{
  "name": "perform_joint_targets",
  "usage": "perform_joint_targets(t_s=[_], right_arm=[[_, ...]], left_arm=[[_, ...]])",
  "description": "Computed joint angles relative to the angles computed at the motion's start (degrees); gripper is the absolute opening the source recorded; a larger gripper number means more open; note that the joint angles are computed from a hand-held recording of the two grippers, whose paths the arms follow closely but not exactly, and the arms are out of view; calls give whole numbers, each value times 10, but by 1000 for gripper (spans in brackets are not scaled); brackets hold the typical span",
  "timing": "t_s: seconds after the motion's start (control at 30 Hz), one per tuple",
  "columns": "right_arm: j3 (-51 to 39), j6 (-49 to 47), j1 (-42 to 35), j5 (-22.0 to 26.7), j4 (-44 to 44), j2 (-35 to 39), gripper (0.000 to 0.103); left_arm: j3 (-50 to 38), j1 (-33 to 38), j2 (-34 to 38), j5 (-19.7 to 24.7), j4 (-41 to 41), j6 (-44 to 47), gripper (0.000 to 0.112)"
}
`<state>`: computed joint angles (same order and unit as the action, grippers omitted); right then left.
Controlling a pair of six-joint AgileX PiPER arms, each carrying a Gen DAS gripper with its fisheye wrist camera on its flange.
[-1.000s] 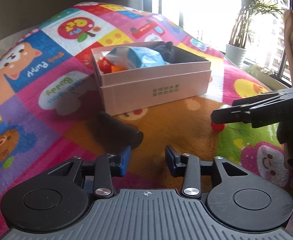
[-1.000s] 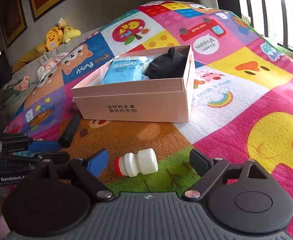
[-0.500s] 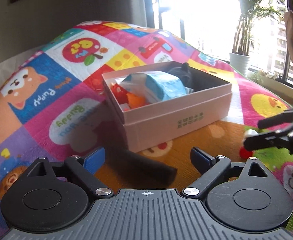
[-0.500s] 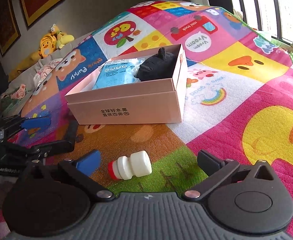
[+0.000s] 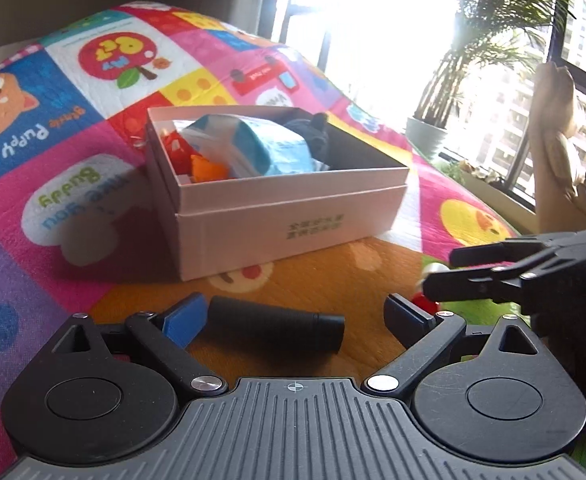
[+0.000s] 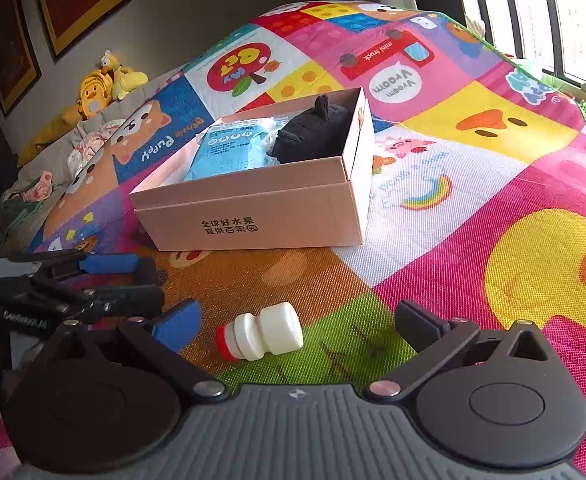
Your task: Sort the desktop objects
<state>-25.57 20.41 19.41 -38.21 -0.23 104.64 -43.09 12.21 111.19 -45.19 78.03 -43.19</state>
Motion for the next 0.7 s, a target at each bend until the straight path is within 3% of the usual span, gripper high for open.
perform_joint_targets(t_s=[0.3, 0.57, 0.7], right_arm=[[-1, 0, 0, 1, 1, 0, 103], [-8, -16, 7, 17, 14, 0, 103], [-8, 6, -11, 21, -28, -2, 103]], left_arm=[[160, -48, -63, -22, -261, 293, 100], [163, -39, -65, -20, -278, 263, 101], [162, -40, -64, -19, -279, 259, 102]])
